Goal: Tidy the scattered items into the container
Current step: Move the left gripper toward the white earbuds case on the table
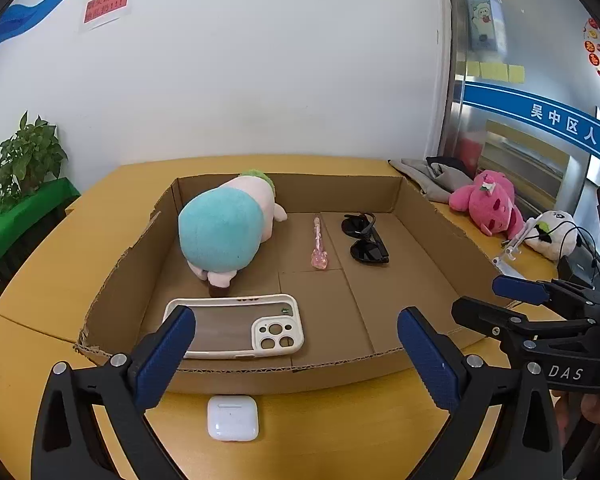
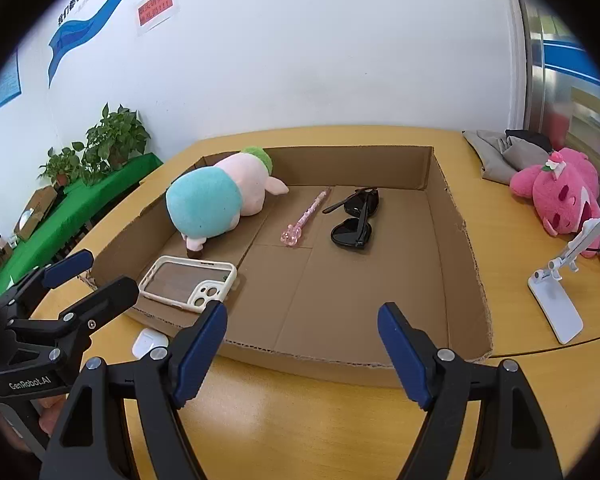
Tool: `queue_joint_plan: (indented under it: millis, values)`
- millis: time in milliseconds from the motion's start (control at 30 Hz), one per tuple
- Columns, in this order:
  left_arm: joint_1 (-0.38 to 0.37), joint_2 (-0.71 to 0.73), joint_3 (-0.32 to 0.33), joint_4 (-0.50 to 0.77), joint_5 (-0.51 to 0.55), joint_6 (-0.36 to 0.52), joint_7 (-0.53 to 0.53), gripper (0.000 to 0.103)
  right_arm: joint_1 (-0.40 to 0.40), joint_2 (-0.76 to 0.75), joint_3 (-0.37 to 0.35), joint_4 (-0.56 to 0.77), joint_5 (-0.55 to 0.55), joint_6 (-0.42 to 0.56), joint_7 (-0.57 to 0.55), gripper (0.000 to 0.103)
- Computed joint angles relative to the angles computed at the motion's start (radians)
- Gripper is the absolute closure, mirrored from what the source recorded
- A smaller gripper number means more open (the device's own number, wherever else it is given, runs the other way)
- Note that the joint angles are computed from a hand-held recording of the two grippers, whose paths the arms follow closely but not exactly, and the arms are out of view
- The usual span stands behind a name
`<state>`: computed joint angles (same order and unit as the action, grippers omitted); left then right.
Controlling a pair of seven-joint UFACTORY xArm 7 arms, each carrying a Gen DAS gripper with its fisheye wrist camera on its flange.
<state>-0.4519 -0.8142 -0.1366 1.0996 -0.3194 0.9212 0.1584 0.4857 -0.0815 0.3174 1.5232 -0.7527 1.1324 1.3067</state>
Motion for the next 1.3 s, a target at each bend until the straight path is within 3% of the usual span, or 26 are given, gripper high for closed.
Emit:
queue_joint_plan:
  millis: [333,700,1067,1300]
  values:
    - [-0.023,-0.032,-0.001,-0.064,-0.007,-0.044,0.030,0.001,0.012,0.009,0.001,-0.046,-0.007,0.000,0.059,0.023]
    - [-0.045,-0.007,0.016,-0.110,-0.015,-0.162,0.070,0.001,0.035,0.049,-0.006,-0.014,-0.048,0.050,0.046,0.019]
    - [-0.030,-0.024,0.029,-0.144,0.006,-0.187,0.076,0.001,0.100,0.109,-0.032,0.038,-0.116,0.137,0.052,0.014]
    - [-0.030,-0.032,0.066,-0.144,0.002,-0.145,0.093,0.001,0.124,0.106,-0.037,0.038,-0.117,0.144,0.048,0.013]
